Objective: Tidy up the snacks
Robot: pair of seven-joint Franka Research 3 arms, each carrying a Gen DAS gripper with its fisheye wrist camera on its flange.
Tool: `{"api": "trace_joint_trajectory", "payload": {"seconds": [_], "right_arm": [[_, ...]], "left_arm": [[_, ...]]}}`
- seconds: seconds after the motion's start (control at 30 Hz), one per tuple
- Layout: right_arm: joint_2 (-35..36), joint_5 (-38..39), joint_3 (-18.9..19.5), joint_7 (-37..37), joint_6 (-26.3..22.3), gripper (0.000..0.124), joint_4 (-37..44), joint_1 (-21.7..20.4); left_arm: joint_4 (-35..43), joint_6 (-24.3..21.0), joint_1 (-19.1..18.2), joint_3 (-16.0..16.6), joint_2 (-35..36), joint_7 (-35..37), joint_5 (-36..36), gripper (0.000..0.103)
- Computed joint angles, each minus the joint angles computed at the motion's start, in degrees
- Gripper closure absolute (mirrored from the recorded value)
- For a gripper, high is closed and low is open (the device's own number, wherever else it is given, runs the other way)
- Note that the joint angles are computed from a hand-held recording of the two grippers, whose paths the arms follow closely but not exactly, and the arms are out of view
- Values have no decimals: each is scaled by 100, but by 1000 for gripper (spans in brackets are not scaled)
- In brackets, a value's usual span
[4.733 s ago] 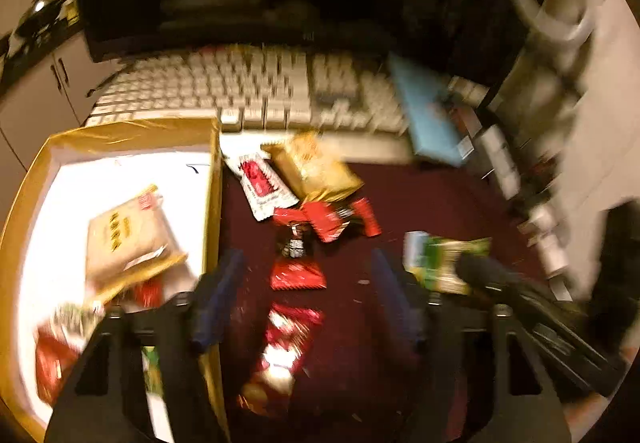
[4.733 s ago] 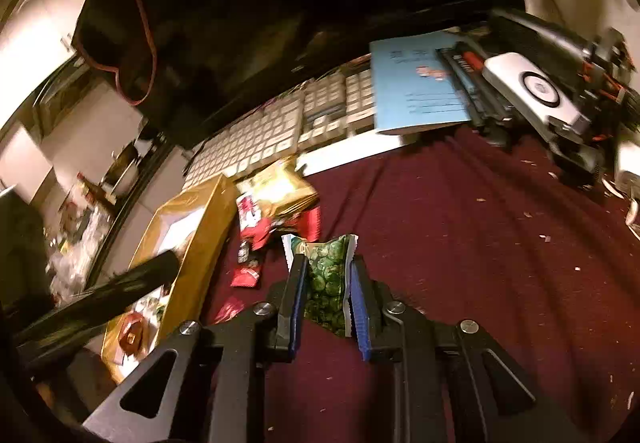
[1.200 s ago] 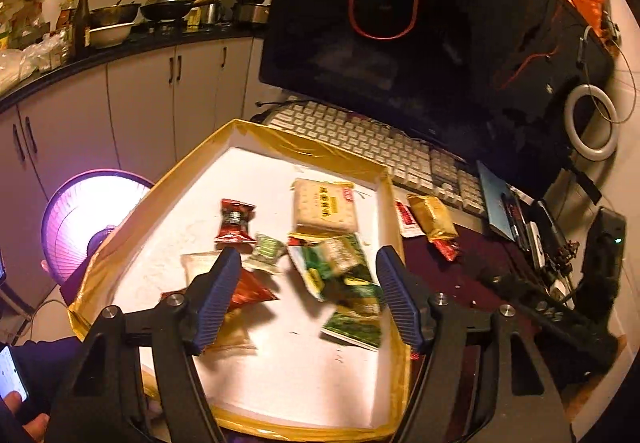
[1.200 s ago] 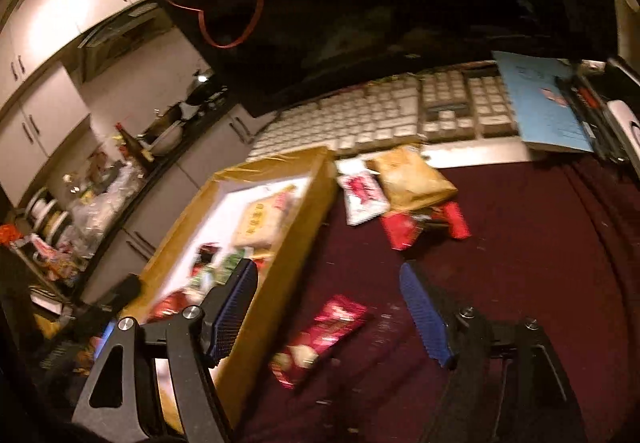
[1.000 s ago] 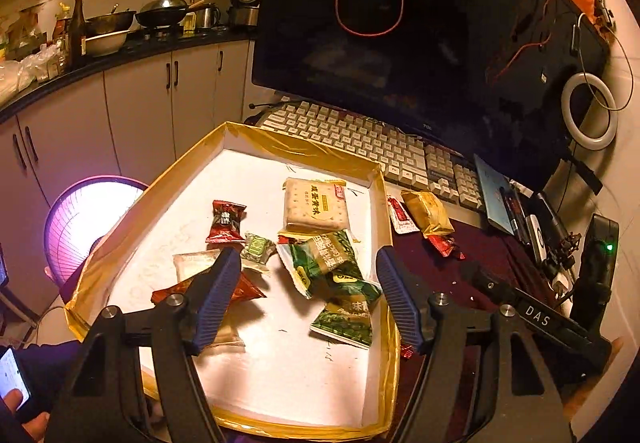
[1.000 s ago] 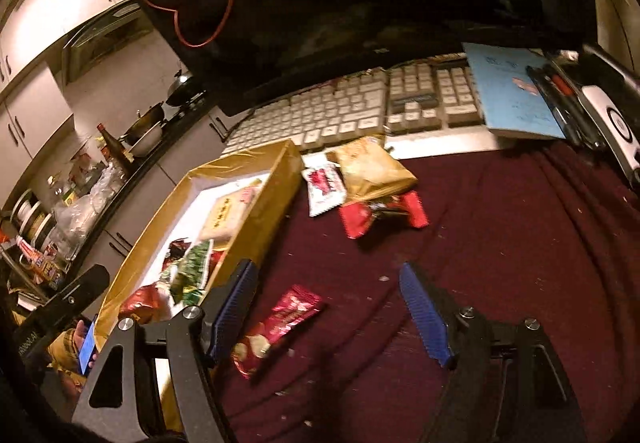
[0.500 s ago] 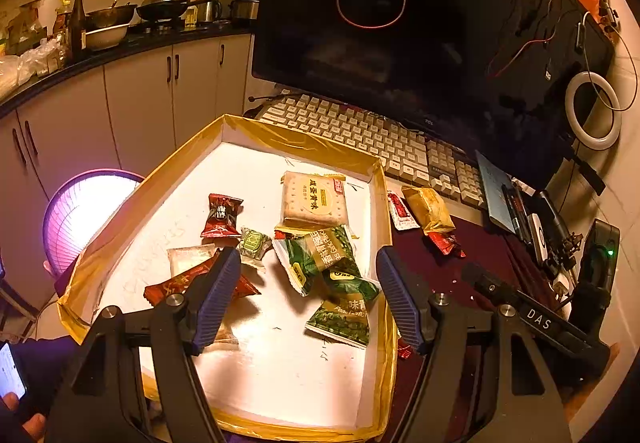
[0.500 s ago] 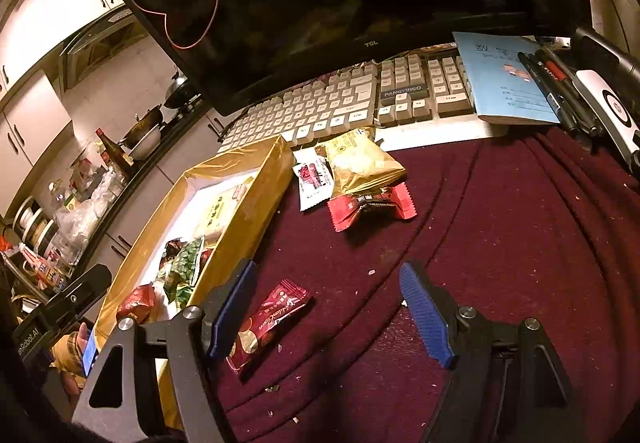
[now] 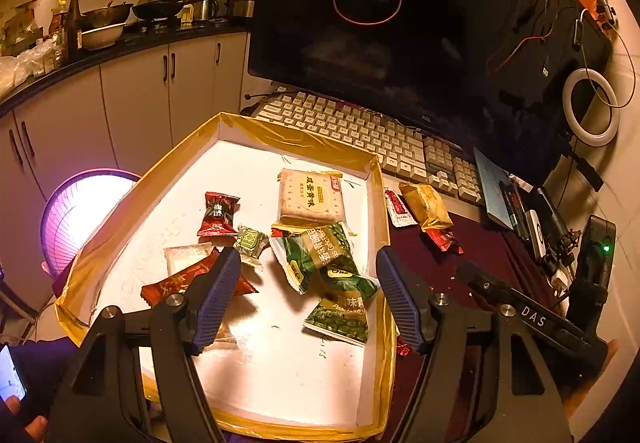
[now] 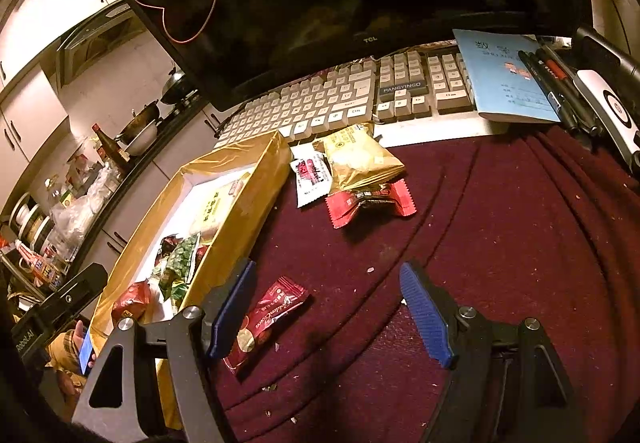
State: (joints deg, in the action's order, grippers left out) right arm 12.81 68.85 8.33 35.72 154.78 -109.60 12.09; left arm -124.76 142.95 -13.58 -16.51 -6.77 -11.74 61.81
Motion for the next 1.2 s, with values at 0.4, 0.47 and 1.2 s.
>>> {"api": "trace_joint_trajectory", "payload": {"seconds": [0.4,0.47,1.2], "right_arm": [[-2,83,9,-79,-23,48,2,-14],[-17,146,11,-130,-38,48,-8,-23],[1,250,-33,-118,-204,48,18,-54]], "left_arm": [[13,14,-10,1,15,25,-34,33],[38,12,-18,-10,23,22,-3,33],[606,85,-326,32,503,492,-9,33]]}}
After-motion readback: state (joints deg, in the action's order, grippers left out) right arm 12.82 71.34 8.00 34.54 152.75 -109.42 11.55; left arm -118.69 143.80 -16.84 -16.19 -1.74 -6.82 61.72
